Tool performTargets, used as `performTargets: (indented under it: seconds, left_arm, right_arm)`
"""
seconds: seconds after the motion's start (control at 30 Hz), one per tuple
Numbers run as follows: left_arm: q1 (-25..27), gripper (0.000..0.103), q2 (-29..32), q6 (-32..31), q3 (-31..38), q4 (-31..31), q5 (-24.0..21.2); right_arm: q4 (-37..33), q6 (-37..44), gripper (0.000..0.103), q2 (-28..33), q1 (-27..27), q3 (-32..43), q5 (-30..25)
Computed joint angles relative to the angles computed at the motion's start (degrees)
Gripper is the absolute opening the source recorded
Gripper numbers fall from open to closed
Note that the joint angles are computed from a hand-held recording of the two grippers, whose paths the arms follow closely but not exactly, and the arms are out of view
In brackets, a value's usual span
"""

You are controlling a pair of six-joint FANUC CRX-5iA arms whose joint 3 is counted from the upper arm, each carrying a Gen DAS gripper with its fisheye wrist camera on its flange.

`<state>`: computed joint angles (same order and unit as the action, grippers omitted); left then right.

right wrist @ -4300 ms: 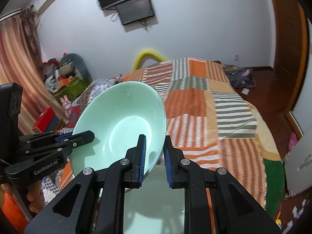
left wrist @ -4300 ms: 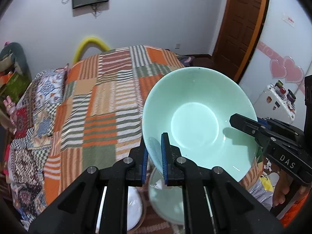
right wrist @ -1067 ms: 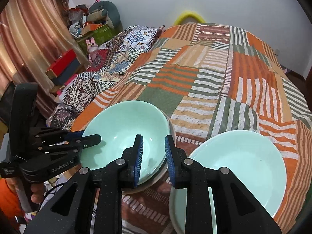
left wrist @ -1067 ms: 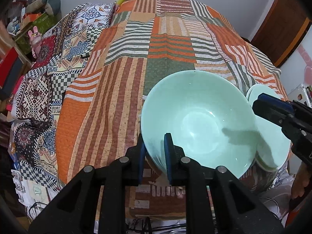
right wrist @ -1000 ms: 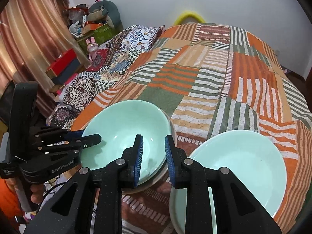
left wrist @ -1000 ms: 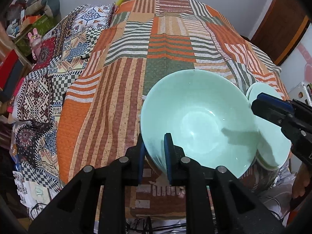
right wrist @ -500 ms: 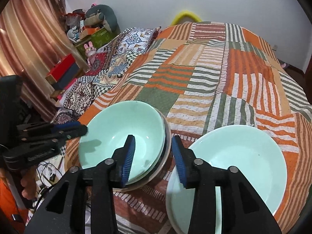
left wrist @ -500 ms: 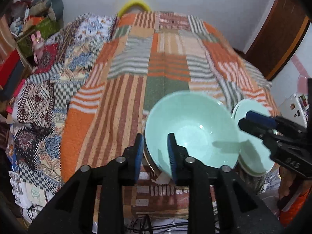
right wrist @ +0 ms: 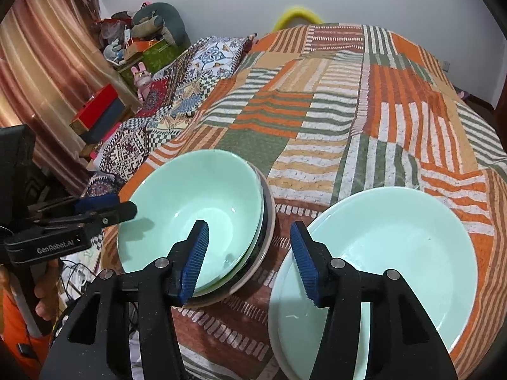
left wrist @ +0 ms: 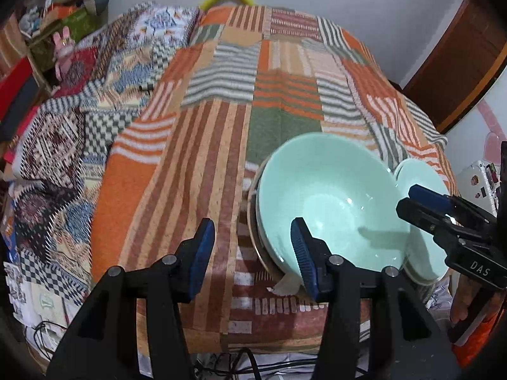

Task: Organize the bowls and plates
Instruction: 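Lower the mint green bowl with both grippers toward the white bowl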

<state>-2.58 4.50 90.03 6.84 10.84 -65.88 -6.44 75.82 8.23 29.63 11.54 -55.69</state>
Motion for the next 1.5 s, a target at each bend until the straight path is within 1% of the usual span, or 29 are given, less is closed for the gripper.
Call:
performTargets:
  seconds: [0.1, 0.33, 0.4, 0.5, 0.57, 0.67, 0.7, 0.73, 0.8, 1.03, 1.2, 1.4, 1.5]
  left_arm:
    - [0.35, 0.05, 0.29, -0.41, -0.9, 1.06, -0.21]
    - [1.29, 0.051, 0.55, -1.83, -3.29, 4.84, 1.29]
    - [1.14, 0.051, 0.89, -2.19, -3.32, 5.09, 1.32]
    - [1.07, 0.051, 1.25, -2.88, -3.39, 5.61, 1.39]
    - [1.27, 0.05, 1.62, -3.21, -3.56, 6.47, 1.4]
    - [1.57, 0.045, 2.01, -3.98, -4.05, 8.18, 1.34]
    - [1.64, 0.04, 2.37, -4.63, -4.12, 9.36, 0.95]
    - [1.52, 0.037, 2.69, -4.78, -3.85, 9.51, 0.58]
    - [0.46, 0.037, 3.06, -3.32, -2.28, 6.82, 0.0]
    - [-0.03, 0.034, 3.15, -0.81, -1.33, 5.17, -0.57]
    - [-1.7, 0.034, 3.31, 0.74, 0.85, 1.14, -1.57]
    - [-0.96, 0.034, 2.59, 1.44, 0.29, 2.18, -1.44]
    - [-1.22, 0.034, 2.09, 1.96, 0.53, 1.3, -1.34]
  right_arm:
    - [-0.72, 0.27, 0.05, 0.67, -0.13, 0.56, -0.88]
    - [-1.62, 1.17, 0.05, 1.67, -0.06, 1.08, -1.72]
    - [-2.25, 1.48, 0.049, 2.11, -0.24, 1.55, -2.38]
    - [-3.37, 1.85, 0.04, 2.62, -0.67, 2.18, -3.06]
    - [-4.2, 1.9, 0.037, 2.88, -0.96, 2.54, -3.4]
    - [-5.03, 1.74, 0.035, 2.8, -1.41, 2.35, -3.0]
    - [-4.86, 1.61, 0.034, 2.7, -1.34, 2.19, -2.86]
    - [-4.27, 1.33, 0.034, 2.56, -1.1, 1.87, -2.63]
    - [-3.14, 0.79, 0.033, 2.43, -0.62, 1.56, -2.39]
    - [0.27, -1.03, 0.032, 2.7, 0.58, 1.47, -2.67]
    - [1.98, -2.64, 0.032, 3.05, 1.09, 1.72, -3.23]
    - [1.73, -3.07, 0.032, 2.99, 1.18, 2.37, -4.29]
    - [1.22, -2.96, 0.032, 2.47, 1.13, 2.13, -3.64]
